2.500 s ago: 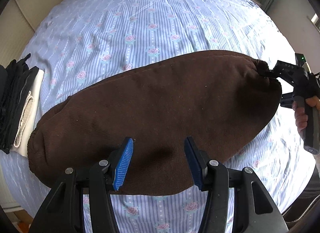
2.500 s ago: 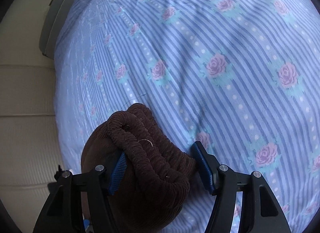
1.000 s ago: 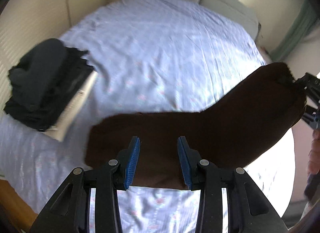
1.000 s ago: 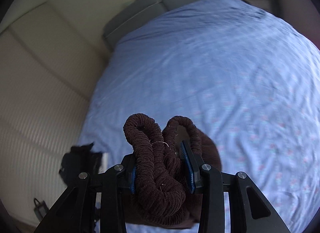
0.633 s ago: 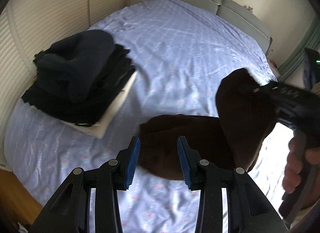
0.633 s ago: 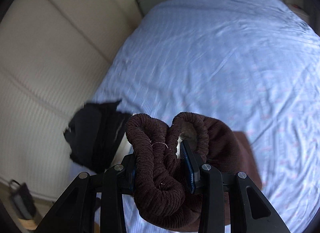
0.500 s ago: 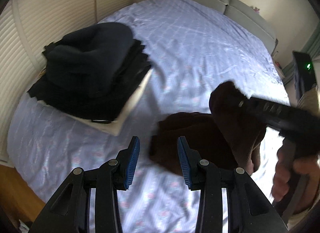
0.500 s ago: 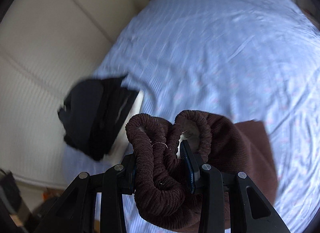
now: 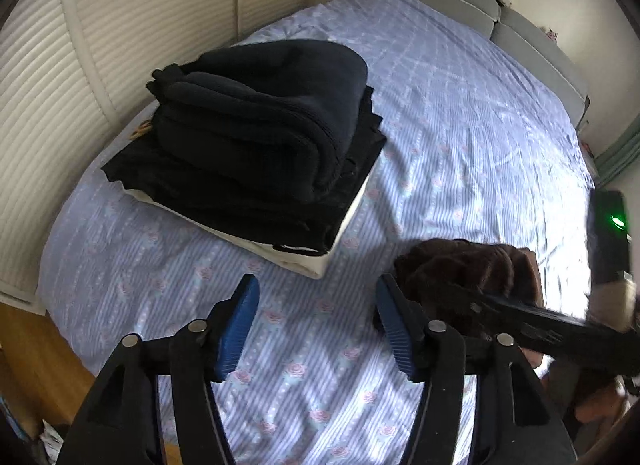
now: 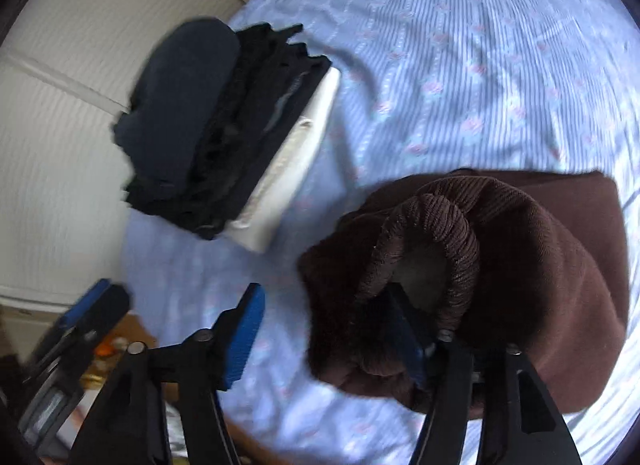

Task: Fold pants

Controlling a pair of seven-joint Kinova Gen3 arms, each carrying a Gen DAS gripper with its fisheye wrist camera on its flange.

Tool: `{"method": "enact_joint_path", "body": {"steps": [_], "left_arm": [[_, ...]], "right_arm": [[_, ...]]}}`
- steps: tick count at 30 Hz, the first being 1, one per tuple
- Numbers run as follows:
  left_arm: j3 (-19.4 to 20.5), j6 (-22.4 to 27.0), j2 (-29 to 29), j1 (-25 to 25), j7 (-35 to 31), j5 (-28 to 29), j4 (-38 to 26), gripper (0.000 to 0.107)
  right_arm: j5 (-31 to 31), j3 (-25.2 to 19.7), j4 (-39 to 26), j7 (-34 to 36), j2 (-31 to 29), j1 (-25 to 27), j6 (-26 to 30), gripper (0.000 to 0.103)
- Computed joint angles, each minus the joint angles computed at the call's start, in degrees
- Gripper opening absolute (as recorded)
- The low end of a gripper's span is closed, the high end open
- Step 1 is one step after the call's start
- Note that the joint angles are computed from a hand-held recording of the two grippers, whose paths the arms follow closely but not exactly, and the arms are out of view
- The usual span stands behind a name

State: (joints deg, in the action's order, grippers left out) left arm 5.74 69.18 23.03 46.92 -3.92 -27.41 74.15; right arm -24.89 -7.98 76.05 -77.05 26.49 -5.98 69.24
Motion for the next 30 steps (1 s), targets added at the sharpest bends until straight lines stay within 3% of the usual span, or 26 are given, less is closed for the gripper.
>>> {"method": "enact_joint_path", "body": {"steps": [4,9,13,16,19,25,29,30], "left_arm": [[-0.17,1.22,-0.28,0.17,0.24,-0.73,-0.93,0.065],[0.32,-0.87,0.54,0.02,-0.89,-0.29,-3.21,0.065],[0.79,-4.14,2.57,0.16,-4.35,1.24,-6.61,0.067],[0.92,-4.95,6.45,0.16,-10.53,3.88,-12.29,0.071],[2.38,-4.07,12.12,-1.48,-17.13,8.45,-20.26,0.071],[1.70,1.71,22.86,-1.86,-25.00,14.27,-36.18,0.063],[0.35,8.02,28.95,-2.38,-26.59,18.64,-45.70,0.059],[0.19,8.34,29.52,-2.81,-26.49,20.09,-46.21,0.052]], "right_arm": [[-9.32,-5.86,1.84,5.81,-1.82,9.83,5.10,0.075],[-17.35,-0.04,6.01,11.17,-7.35,13.07,6.88,0.075],[-11.41,5.66,9.65,12.10,-12.15,13.25,0.52,0.075],[-5.86,8.81,10.56,8.52,-11.79,14.61,-1.87,0.075],[-5.21,10.63,11.66,6.35,-10.26,18.52,-2.17,0.075],[-4.00,10.64,13.77,6.20,-8.60,22.86,-3.03,0.075],[-4.28,10.06,14.48,7.54,-7.46,24.20,-2.89,0.075],[-4.23,9.88,14.54,7.74,-7.11,24.22,-3.05,0.075]]}}
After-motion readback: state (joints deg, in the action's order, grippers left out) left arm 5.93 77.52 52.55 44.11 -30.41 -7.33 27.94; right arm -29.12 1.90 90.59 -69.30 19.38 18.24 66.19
